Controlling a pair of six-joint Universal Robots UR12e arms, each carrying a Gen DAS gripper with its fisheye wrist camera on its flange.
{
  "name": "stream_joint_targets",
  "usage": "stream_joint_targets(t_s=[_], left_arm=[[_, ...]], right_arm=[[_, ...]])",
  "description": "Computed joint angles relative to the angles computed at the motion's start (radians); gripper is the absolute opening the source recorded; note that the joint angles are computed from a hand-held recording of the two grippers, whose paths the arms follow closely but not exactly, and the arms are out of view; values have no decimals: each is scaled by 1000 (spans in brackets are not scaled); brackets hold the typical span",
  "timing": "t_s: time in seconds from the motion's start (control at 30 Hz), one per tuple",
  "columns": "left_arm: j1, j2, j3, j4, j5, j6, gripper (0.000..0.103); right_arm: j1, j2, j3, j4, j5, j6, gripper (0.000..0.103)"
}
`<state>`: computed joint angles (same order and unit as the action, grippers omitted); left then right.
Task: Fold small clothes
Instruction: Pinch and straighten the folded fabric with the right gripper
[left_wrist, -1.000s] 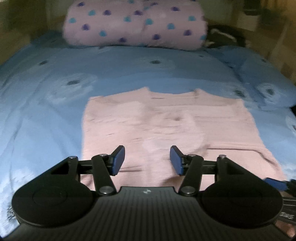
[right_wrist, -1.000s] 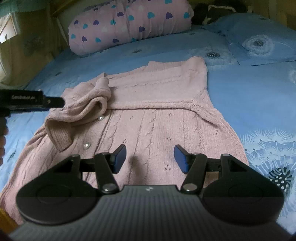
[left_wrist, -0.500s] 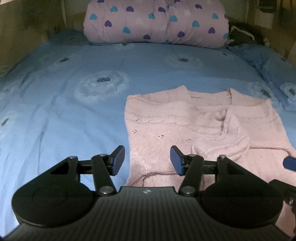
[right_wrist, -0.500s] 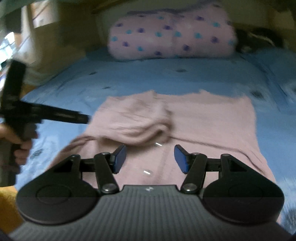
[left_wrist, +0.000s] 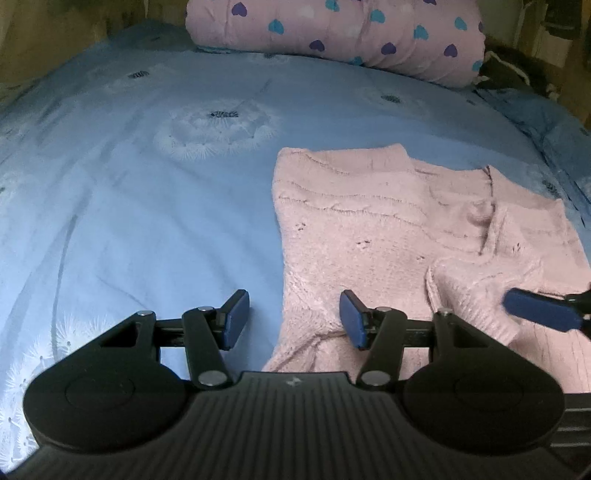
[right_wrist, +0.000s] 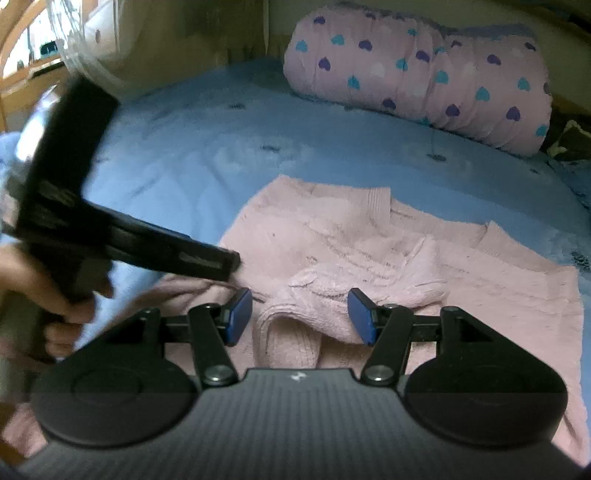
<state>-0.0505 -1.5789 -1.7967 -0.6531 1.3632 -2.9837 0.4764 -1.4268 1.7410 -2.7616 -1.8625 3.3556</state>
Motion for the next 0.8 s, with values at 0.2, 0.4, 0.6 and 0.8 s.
stream_joint_targets(t_s=[0.2, 0.4, 0.6, 0.8], left_arm=[[-2, -8, 10, 12, -15, -21, 61], [-9, -7, 1, 76, -20, -39, 60], [-22, -15, 6, 86, -3, -41, 60], [-43, -29, 16, 78, 51, -23, 60]], right_arm=[[-5, 25, -11, 33, 6, -1, 41], [-19, 2, 13, -37, -11, 60, 18], [-51, -54, 59, -100, -79, 178, 18], [-84, -101, 106, -4, -151, 319, 19]])
